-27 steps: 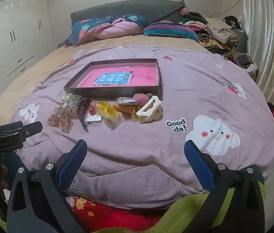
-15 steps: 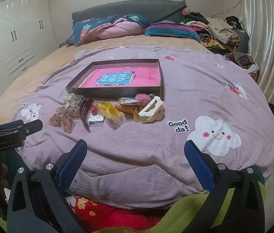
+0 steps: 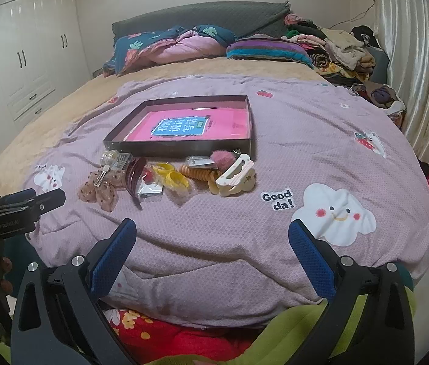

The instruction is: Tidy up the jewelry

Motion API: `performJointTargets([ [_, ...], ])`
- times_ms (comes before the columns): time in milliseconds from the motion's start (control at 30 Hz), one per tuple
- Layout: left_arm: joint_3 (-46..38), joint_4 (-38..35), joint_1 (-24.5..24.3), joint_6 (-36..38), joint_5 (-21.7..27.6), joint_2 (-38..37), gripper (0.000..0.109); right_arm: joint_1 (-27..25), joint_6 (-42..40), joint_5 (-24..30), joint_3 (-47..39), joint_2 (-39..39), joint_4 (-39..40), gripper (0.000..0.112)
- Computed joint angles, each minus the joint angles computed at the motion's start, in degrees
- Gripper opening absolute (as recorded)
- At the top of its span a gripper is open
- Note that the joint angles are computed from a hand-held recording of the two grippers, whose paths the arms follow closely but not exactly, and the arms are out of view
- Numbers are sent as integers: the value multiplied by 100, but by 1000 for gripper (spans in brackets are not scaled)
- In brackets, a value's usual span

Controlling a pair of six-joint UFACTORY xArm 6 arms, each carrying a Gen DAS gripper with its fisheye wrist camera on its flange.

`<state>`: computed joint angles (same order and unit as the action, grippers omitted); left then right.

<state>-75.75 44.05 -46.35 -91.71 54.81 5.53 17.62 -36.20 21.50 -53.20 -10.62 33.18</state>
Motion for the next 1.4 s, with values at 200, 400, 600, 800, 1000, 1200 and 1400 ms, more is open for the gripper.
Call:
performJointTargets([
  [200, -49, 27, -19, 8, 37, 39, 95, -3, 12, 4, -11, 2, -4, 99],
  [400, -38, 22, -12, -12, 12, 37, 95, -15, 19, 36, -27, -4, -9, 99],
  [600, -46, 74, -23, -27, -7, 26, 95, -11, -1, 19, -14, 1, 20, 99],
  [800, -76, 77, -22, 8, -8, 33, 95, -12, -2, 16, -17, -5, 19, 99],
  [1000, -104, 91, -41, -9, 27, 57, 95, -17, 50, 32, -44, -10, -15, 99],
  [1200, -101, 91, -36, -12, 12, 54, 95, -13, 44, 29, -32, -21, -1, 99],
  [1400, -103, 94, -40, -26, 17, 56, 95, -8, 52, 22, -46, -15, -14, 99],
])
